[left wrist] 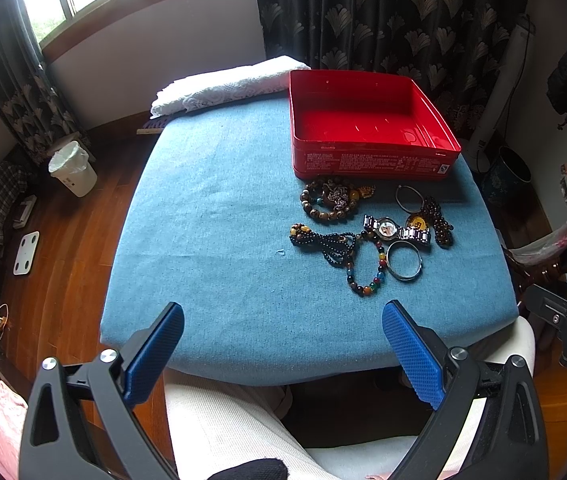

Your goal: Organize jewelry

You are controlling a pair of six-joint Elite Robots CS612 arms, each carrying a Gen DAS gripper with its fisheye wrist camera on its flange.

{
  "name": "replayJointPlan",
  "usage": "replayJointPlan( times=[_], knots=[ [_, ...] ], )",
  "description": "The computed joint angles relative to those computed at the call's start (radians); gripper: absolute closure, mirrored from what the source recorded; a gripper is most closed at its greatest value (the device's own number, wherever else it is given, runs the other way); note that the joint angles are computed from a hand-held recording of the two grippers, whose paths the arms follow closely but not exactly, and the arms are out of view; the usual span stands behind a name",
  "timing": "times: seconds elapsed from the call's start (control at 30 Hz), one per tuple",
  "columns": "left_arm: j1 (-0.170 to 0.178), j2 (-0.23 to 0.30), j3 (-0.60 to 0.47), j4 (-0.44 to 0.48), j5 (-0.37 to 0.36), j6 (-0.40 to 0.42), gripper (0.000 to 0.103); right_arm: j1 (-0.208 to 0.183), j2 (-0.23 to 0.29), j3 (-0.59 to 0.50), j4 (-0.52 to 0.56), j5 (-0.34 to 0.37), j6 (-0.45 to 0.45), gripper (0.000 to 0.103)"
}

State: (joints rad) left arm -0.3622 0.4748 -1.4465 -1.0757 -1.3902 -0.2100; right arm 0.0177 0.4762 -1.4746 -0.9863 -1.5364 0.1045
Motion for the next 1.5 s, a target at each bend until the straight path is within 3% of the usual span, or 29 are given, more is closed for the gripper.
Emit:
replayJointPlan(
  times=[0.4,0.63,0.87,1.07,1.13,1.27,1.37,1.5],
  knots=[
    [0.005,0.003,0.012,0.002,-0.004,0.001,0.006,-0.001,-0.004,0.024,-0.004,0.010,-0.005,0.005],
    [0.015,-0.001,0.045,-0.006,-0.007,-0.008,0.006,-0.006,0.001,0.040,-0.019,0.054,-0.033,0.005],
    [0.033,-0.007,0.095,-0.024,-0.060,-0.008,0.007,-0.013,0.004,0.073,-0.018,0.114,-0.054,0.005],
    [0.041,-0.021,0.157,-0.036,-0.091,-0.016,0.017,-0.025,-0.001,0.122,-0.037,0.148,-0.049,0.006],
    [0.046,-0.029,0.183,-0.035,-0.115,-0.021,0.022,-0.027,-0.004,0.139,-0.052,0.150,-0.053,0.010],
    [0.051,-0.043,0.233,-0.041,-0.162,-0.024,0.033,-0.036,-0.019,0.199,-0.067,0.175,-0.062,0.030],
    [0.052,-0.055,0.272,-0.047,-0.191,-0.018,0.042,-0.039,-0.029,0.241,-0.082,0.177,-0.069,0.034],
    [0.053,-0.070,0.323,-0.043,-0.222,-0.016,0.044,-0.044,-0.042,0.287,-0.097,0.190,-0.085,0.042]
  ],
)
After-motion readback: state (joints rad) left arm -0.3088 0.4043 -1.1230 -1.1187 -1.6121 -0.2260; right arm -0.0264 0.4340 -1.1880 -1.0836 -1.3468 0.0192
